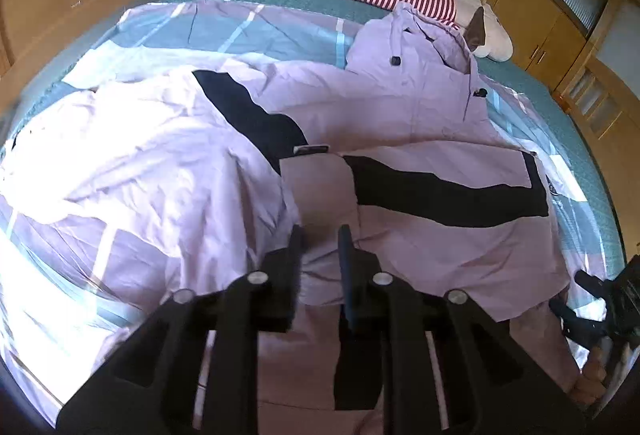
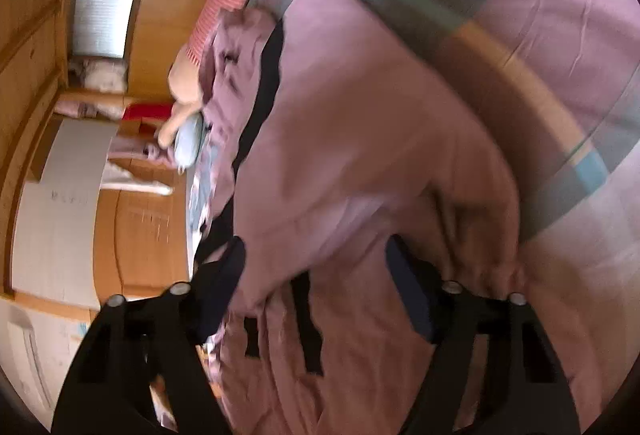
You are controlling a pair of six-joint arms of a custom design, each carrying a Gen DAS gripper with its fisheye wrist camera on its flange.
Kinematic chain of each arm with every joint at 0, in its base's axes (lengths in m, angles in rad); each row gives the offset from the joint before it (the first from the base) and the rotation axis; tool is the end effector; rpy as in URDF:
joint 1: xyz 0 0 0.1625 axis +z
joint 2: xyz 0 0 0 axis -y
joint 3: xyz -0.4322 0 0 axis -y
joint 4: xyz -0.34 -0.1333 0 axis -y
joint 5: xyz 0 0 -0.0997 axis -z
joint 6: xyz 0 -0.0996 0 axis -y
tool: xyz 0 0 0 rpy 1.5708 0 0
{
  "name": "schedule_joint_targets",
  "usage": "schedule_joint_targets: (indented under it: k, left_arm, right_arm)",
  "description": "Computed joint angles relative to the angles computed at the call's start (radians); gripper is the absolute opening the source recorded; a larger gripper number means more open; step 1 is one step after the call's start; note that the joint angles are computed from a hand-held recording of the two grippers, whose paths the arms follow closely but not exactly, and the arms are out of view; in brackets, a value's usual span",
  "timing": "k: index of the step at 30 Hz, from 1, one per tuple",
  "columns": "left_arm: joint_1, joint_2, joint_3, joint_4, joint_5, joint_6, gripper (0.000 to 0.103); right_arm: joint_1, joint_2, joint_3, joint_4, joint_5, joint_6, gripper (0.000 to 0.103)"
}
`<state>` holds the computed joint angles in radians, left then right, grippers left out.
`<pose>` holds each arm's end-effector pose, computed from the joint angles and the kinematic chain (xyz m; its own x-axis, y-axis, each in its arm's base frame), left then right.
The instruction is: Fold large clothes
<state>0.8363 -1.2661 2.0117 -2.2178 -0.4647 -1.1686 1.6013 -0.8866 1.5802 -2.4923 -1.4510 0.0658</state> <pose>-0.1529 -0.5010 0.2899 -0.7208 -0.5365 -0.4388 0.0093 0.6256 -0.7801 0.1651 -0.6493 0.2063 -0.9914 0.0069 -0.1310 0.0356 0.9753 -0.2178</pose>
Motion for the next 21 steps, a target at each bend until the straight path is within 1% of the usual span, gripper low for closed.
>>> schedule_joint_targets:
  k: [1,2,3,4,5,6,7,8,10,11,12,14,16,17,18,19,20,21]
  left_arm:
    - [-0.005,-0.022,0.022,-0.001,-0.007,0.003,0.027]
    - [-0.008,-0.019,0.021,-0.016,-0.018,0.016,0.040]
    - [-0.005,-0.008,0.019,-0.053,-0.035,0.044,0.047]
    - [-0.002,0.000,0.028,-0.128,-0.069,0.094,0.047]
    - [0.002,0.008,0.033,-0.181,-0.102,0.131,0.046]
    - [0.009,0.022,0.031,-0.214,-0.121,0.153,0.045]
    - [0.010,0.030,0.029,-0.220,-0.133,0.161,0.044]
    - [0.011,0.037,0.023,-0.207,-0.130,0.161,0.044]
    - [0.007,0.057,0.000,-0.123,-0.101,0.132,0.044]
    - [0.006,0.065,-0.010,-0.086,-0.091,0.120,0.044]
    - [0.008,0.073,-0.019,-0.060,-0.086,0.113,0.044]
    - [0.008,0.084,-0.032,-0.007,-0.070,0.079,0.044]
    - [0.003,0.087,-0.036,0.021,-0.056,0.062,0.046]
    - [-0.003,0.086,-0.033,0.027,-0.050,0.054,0.047]
    - [-0.010,0.084,-0.032,0.036,-0.046,0.042,0.049]
    - [-0.021,0.082,-0.030,0.051,-0.040,0.023,0.051]
    - [-0.031,0.082,-0.027,0.062,-0.039,0.007,0.057]
    - [-0.038,0.083,-0.025,0.067,-0.044,-0.003,0.066]
  right_arm:
    - [0.004,0.000,0.006,-0.041,-0.021,-0.004,0.050]
    - [0.007,-0.001,0.019,-0.088,-0.044,-0.014,0.038]
    - [0.009,-0.001,0.024,-0.115,-0.068,-0.024,0.016]
    - [0.007,-0.004,0.031,-0.140,-0.085,-0.031,0.009]
    - [0.008,-0.005,0.038,-0.164,-0.098,-0.025,0.006]
    - [0.008,-0.012,0.053,-0.200,-0.105,-0.018,0.005]
    - [0.013,-0.018,0.057,-0.231,-0.118,-0.016,0.004]
    - [0.013,-0.022,0.056,-0.246,-0.129,-0.023,0.004]
    - [0.025,-0.028,0.061,-0.303,-0.203,-0.042,0.003]
    - [0.027,-0.028,0.058,-0.303,-0.224,-0.044,0.003]
    - [0.026,-0.025,0.042,-0.262,-0.233,-0.050,0.004]
    - [0.027,-0.019,0.010,-0.193,-0.253,-0.056,0.007]
    - [0.048,-0.025,0.004,-0.172,-0.322,-0.062,0.015]
    - [0.059,-0.027,0.007,-0.175,-0.360,-0.065,0.016]
    - [0.074,-0.031,0.020,-0.201,-0.416,-0.069,0.020]
    - [0.092,-0.022,0.028,-0.250,-0.487,-0.079,0.040]
    - [0.105,-0.021,0.056,-0.340,-0.524,-0.119,0.051]
    - [0.115,-0.018,0.074,-0.395,-0.520,-0.152,0.060]
